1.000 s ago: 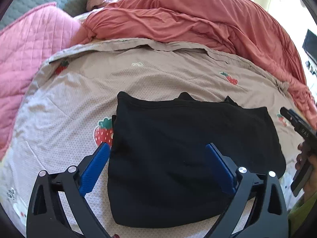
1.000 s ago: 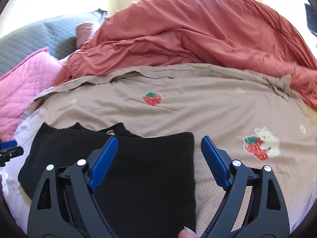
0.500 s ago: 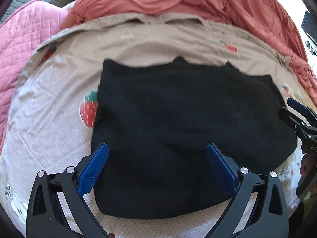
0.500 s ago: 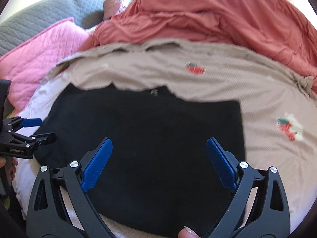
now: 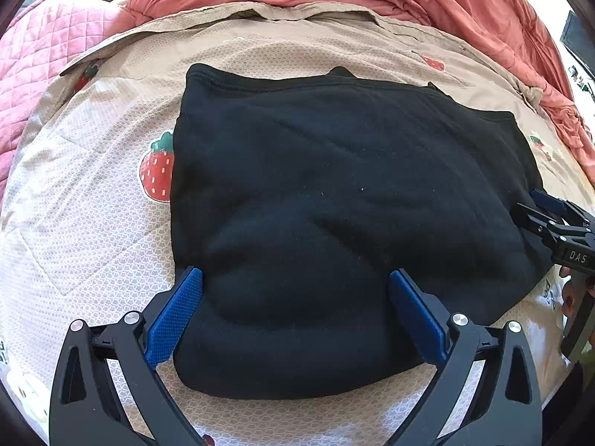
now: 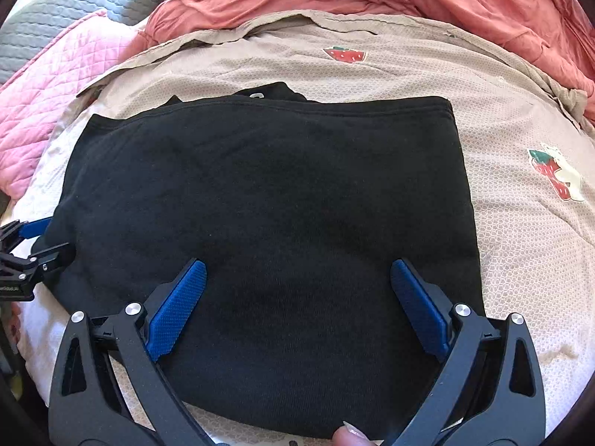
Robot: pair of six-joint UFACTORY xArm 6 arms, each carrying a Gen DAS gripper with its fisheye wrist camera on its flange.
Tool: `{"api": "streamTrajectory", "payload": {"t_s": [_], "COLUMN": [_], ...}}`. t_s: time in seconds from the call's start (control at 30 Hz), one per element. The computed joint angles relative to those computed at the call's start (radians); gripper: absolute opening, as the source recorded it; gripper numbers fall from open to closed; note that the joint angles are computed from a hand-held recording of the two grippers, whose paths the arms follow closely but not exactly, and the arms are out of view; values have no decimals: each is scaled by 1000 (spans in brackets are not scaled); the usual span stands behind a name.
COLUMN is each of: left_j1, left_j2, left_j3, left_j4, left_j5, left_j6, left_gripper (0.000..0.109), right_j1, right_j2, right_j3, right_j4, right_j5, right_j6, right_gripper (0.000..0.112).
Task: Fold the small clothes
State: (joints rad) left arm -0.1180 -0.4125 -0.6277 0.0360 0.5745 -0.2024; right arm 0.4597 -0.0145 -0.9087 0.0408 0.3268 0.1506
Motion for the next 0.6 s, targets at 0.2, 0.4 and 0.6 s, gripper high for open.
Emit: {"api": "streamTrajectory", "payload": {"t_s": [0.2,0.4,0.6], "left_j1": [0,5,6], "left_j2": [-8,-30,-53], "left_j3": [8,26,41], "left_j4": [-5,-19,0], "left_j5": [-3,-1,16], "left_j6": [1,12,3], "left_gripper": [99,99,99], "right_j1": [0,-2,2], "right_j2": [-9,-26,-72], "right_j3": [0,24,77], "right_j4": [-33,-26,-127], "right_j5": [14,4,1], "right_j6": [40,42,125], "right_gripper": [93,93,93]}}
